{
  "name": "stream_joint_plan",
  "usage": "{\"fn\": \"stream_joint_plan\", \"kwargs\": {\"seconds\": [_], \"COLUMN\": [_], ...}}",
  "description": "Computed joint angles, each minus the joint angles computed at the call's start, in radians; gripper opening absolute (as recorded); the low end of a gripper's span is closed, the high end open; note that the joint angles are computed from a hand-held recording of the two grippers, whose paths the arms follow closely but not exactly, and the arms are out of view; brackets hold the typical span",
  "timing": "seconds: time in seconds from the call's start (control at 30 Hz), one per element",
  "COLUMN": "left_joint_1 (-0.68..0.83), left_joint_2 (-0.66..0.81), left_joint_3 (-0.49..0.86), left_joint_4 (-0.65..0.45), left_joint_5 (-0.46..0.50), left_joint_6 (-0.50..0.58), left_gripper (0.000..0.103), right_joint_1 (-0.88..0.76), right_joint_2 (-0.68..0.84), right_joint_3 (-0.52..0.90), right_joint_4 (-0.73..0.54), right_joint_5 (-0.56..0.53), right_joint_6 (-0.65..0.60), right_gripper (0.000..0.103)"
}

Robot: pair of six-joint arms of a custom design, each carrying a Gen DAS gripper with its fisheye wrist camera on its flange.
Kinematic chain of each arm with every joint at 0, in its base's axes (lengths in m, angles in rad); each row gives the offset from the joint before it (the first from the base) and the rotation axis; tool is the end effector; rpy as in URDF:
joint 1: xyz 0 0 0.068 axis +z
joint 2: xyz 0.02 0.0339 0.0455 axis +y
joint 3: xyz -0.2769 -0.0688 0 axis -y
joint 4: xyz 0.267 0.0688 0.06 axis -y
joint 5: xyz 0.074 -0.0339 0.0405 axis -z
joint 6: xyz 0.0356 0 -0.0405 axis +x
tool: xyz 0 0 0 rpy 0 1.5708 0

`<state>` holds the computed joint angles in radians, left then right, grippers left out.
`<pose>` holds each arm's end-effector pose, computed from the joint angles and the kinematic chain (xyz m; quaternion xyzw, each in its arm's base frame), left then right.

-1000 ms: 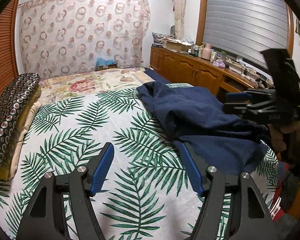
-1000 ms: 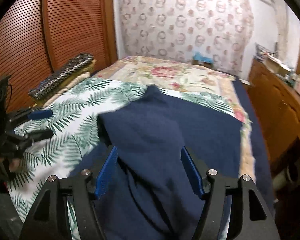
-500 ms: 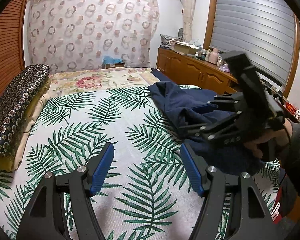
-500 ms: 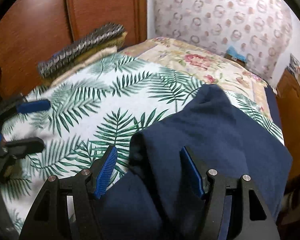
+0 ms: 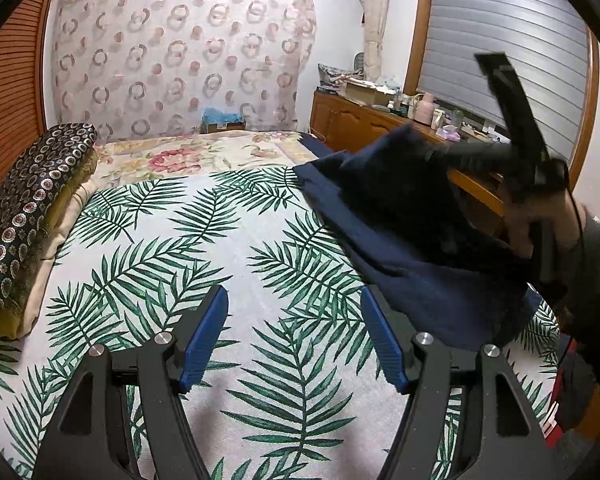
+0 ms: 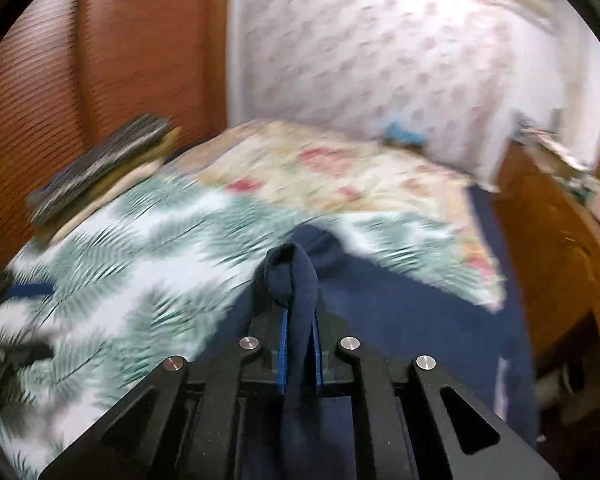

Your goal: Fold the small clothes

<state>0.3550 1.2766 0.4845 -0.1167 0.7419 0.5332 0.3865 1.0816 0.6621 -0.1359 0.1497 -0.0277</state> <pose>0.2255 0.0579 0.1515 0.1958 0.8674 -0.1794 0.4208 0.2344 0.0897 0.2464 -0.1436 0.8603 0.0222 0.4887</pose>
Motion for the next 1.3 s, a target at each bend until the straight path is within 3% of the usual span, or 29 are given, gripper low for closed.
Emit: {"fn": "stream_joint_plan", "kwargs": {"seconds": [0.1, 0.23, 0.37, 0.57, 0.7, 0.73, 0.77, 0.83, 1.0, 1.03, 1.07, 1.17, 1.3], "left_joint_1": [0.002, -0.002, -0.013, -0.022, -0.027, -0.030, -0.033, -0.039, -0.052, -0.054, -0.057, -0.067, -0.086], "left_joint_2": [0.000, -0.001, -0.003, -0.007, -0.013, -0.015, -0.016, -0.020, -0.032, -0.034, -0.036, -0.044, -0.058], "left_joint_3": [-0.001, -0.003, -0.005, -0.005, -0.009, -0.011, -0.012, -0.013, -0.018, -0.019, -0.021, -0.027, -0.037], "left_joint_4": [-0.001, -0.005, -0.010, -0.019, -0.022, -0.023, -0.022, -0.023, -0.034, -0.036, -0.038, -0.045, -0.055], "left_joint_5": [0.002, 0.000, -0.007, -0.015, -0.013, -0.013, -0.015, -0.017, -0.025, -0.028, -0.029, -0.032, -0.033], "left_joint_6": [0.003, 0.012, 0.018, 0.023, 0.023, 0.021, 0.019, 0.020, 0.029, 0.031, 0.034, 0.036, 0.037], "left_gripper": [0.069, 0.069, 0.070, 0.069, 0.069, 0.069, 0.069, 0.069, 0.070, 0.070, 0.070, 0.069, 0.070], "right_joint_1": [-0.152, -0.256, -0.267, -0.282, -0.293, -0.300, -0.321, -0.371, -0.360, -0.356, -0.352, -0.362, -0.403], "right_joint_2": [-0.010, 0.095, 0.247, 0.361, 0.342, 0.334, 0.325, 0.330, 0.439, 0.454, 0.457, 0.447, 0.349], "right_joint_3": [0.042, 0.113, 0.176, 0.244, 0.244, 0.235, 0.228, 0.204, 0.254, 0.264, 0.260, 0.274, 0.234], "right_joint_4": [-0.038, -0.051, -0.026, -0.020, -0.019, -0.013, -0.023, -0.047, -0.068, -0.073, -0.065, -0.049, -0.060], "right_joint_5": [-0.051, -0.070, 0.051, 0.146, 0.071, 0.041, -0.021, -0.151, -0.175, -0.159, -0.151, -0.115, -0.068], "right_joint_6": [-0.015, -0.041, -0.080, 0.049, 0.056, 0.049, 0.044, 0.034, 0.011, -0.003, -0.022, -0.068, 0.022], "right_gripper": [0.009, 0.009, 0.009, 0.016, 0.018, 0.024, 0.032, 0.035, 0.035, 0.030, 0.008, 0.004, 0.004]}}
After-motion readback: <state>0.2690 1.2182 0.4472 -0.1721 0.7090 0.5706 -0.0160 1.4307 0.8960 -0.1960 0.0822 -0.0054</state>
